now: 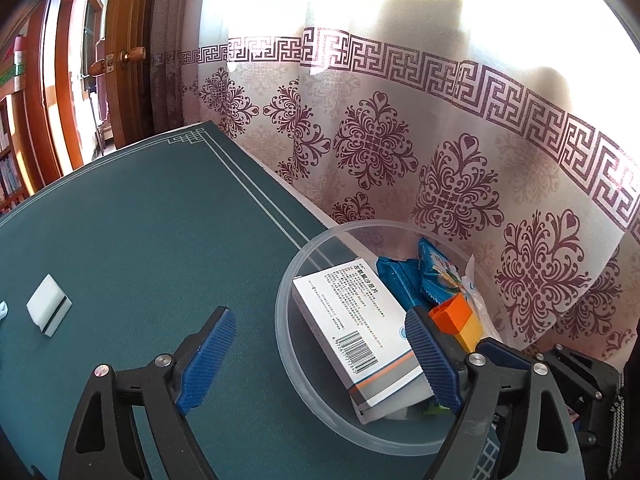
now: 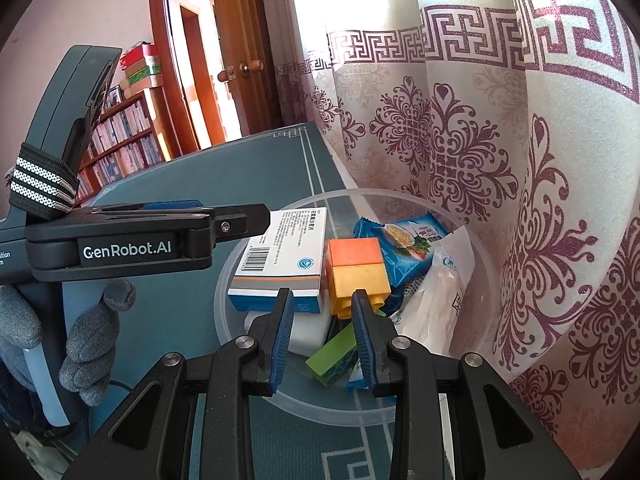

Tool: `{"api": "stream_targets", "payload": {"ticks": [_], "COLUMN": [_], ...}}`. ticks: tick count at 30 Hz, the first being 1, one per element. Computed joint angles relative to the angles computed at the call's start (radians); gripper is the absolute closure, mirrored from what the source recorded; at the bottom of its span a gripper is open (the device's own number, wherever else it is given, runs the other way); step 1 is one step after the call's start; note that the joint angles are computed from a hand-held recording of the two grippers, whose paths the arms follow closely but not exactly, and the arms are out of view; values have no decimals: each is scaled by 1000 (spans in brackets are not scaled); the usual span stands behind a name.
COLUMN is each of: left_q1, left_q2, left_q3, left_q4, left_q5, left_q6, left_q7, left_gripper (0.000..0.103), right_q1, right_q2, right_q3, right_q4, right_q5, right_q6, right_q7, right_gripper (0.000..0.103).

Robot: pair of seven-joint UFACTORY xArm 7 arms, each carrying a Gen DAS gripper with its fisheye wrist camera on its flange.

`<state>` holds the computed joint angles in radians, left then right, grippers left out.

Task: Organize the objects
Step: 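Lower the orange-yellow block into the basin and open the left tool, then withdraw both tools from the basin back toward the cloth and sponge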

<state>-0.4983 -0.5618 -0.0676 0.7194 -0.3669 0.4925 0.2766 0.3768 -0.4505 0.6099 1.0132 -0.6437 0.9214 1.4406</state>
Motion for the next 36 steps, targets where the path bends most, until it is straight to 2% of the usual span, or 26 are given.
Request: {"api": "stream_targets", "payload": {"ticks": [10, 25, 26, 29, 30, 36], "left_q1": [52, 143, 152, 171, 179, 224], "left_q2": [-45, -101, -103, -108, -110, -119], "left_q3": [11, 27, 29, 40, 42, 62], "left_q4": [-41, -104, -106, -113, -115, -128], "left_q5": [45, 130, 136, 146, 150, 170], "left_q6": [-13, -28, -27, -25, -26, -29], "left_q7": [-44, -108, -113, -119, -122, -134], "left_gripper": [9, 4, 4, 4, 4, 2], "right_q1": [-22, 28, 34, 57, 65, 128], "right_q2": [4, 90, 102, 133, 144, 231], "right_q3": [47, 50, 48, 40, 36, -2], "right_q4": [38, 105, 113, 136, 144, 214], "right_q5": [-65, -125, -132, -162, -175, -237], "right_q6": [63, 101, 106, 113, 115, 125], "right_q7": [47, 76, 79, 93, 99, 77], "right_gripper": [71, 71, 69, 49, 45, 45]}}
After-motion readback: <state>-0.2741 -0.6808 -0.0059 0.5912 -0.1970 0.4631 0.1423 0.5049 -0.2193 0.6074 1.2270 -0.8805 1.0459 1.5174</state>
